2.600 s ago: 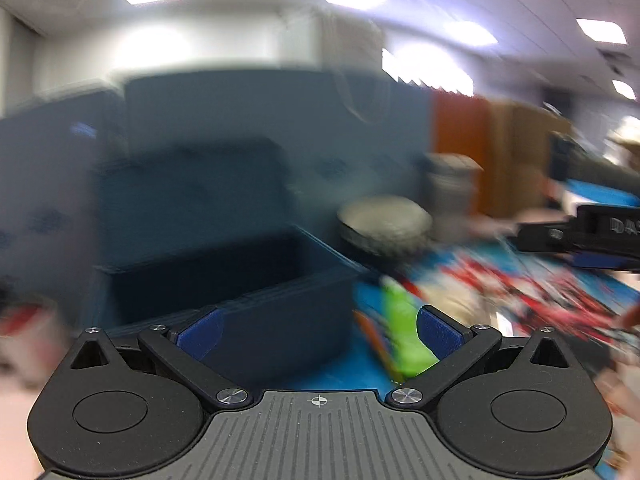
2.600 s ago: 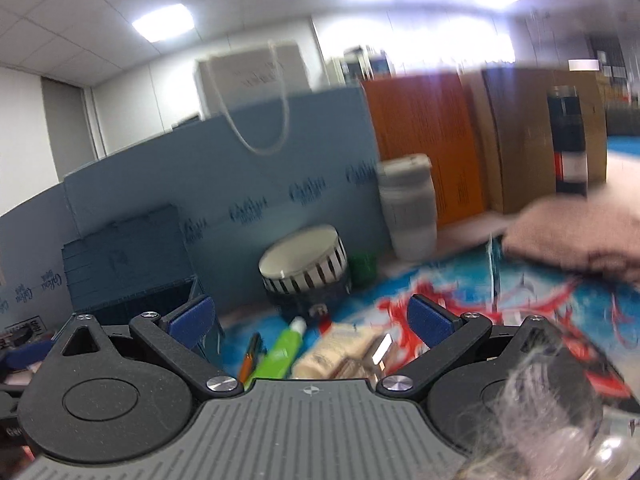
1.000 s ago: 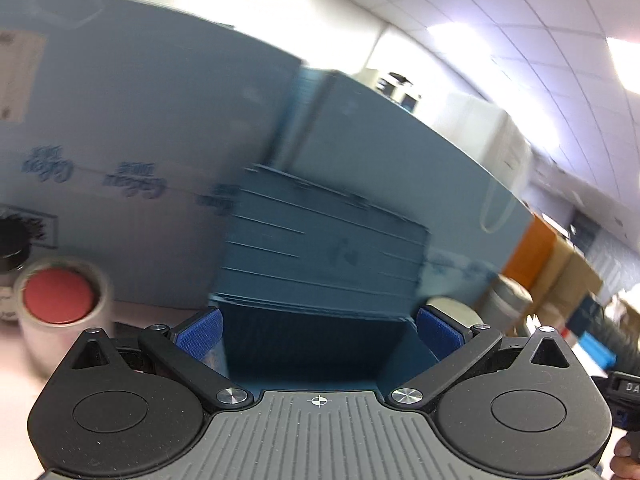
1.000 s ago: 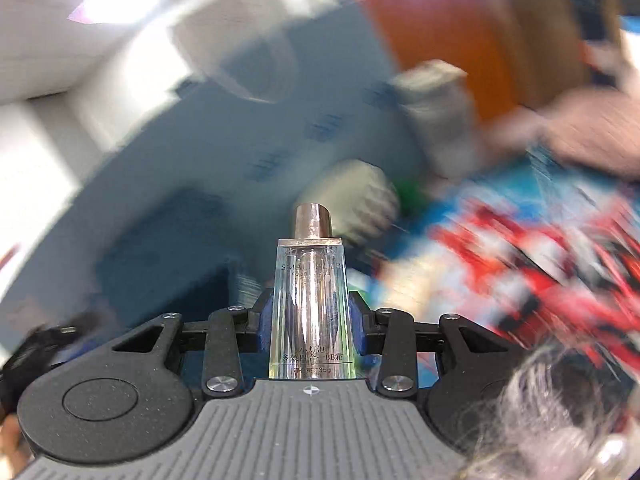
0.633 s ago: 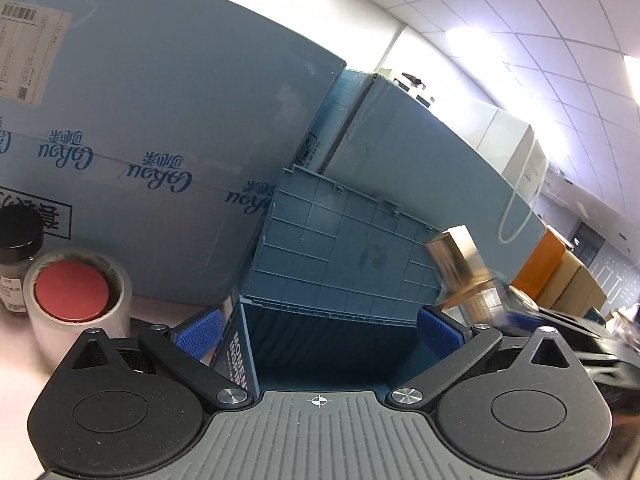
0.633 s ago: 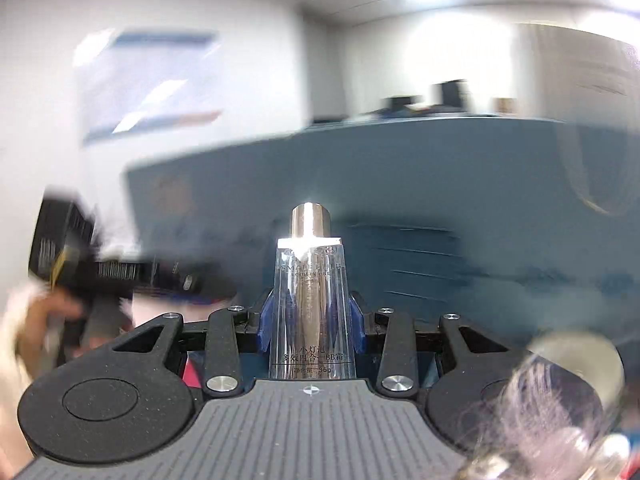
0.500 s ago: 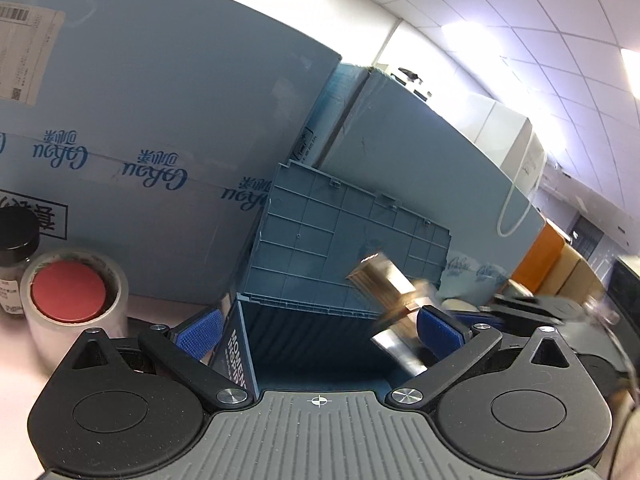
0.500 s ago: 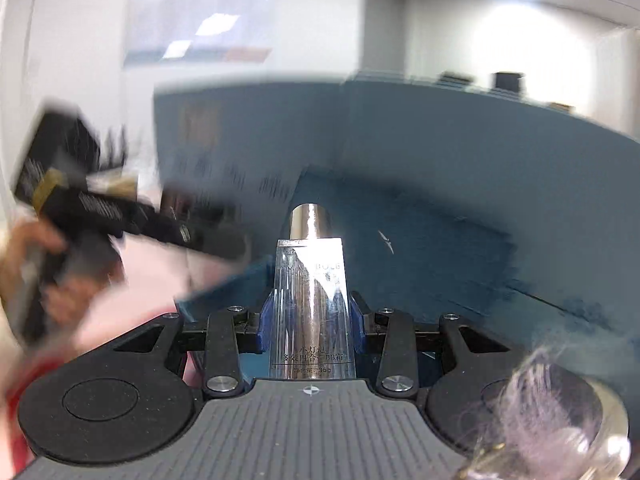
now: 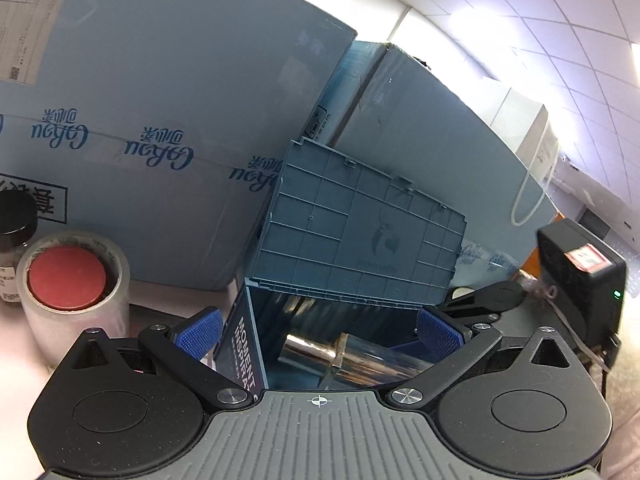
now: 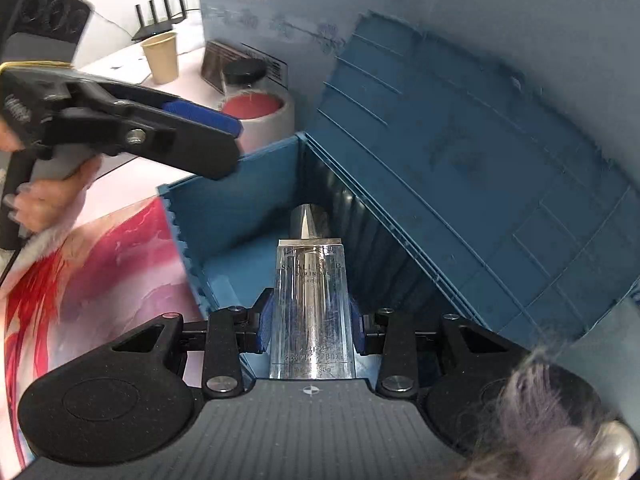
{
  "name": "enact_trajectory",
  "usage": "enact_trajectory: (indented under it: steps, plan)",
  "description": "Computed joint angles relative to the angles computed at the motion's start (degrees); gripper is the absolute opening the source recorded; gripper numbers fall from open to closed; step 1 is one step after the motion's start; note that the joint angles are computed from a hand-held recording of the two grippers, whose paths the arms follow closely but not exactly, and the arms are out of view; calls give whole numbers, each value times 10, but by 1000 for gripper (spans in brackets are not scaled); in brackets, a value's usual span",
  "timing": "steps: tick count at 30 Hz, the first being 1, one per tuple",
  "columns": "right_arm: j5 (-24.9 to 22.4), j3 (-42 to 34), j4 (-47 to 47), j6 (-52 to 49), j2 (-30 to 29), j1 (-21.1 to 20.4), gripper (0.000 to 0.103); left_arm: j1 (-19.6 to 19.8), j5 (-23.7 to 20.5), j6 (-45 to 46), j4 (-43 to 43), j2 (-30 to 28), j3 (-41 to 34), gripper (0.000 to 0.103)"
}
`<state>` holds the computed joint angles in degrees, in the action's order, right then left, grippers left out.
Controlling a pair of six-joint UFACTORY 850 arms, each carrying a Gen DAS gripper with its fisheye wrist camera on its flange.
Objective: Organize rigid objects
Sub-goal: 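Carry the glass cup with the right gripper into the blue box and release, then move the right gripper to a black pen and close on it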
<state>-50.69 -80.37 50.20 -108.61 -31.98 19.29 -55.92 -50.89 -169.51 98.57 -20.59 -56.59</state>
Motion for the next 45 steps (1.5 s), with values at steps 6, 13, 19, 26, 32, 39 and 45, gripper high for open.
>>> enact_trajectory:
  steps: [6,13,19,26,32,39,45]
  plan:
    - [-17,-31,-40,80,-24,2,35,1,6,6,-2,-3,-5,103]
    - [16,-4,5,64,-8,1,52,1,8,0,8,-2,-3,103]
    - [4,58,132,-31,44,-39,67,-8,-6,-17,38,2,1,103]
    - [-61,229,420,-229,146,-116,90,-28,-14,17,90,-5,-17,103]
    - [-117,394,643,-172,238,-175,103,-48,-2,57,163,-25,-46,103]
    - [-28,446,660,-187,278,-232,103,-54,65,106,188,-78,-113,103]
    - [-148,490,647,-461,249,-320,103,-53,126,161,169,-117,-160,103]
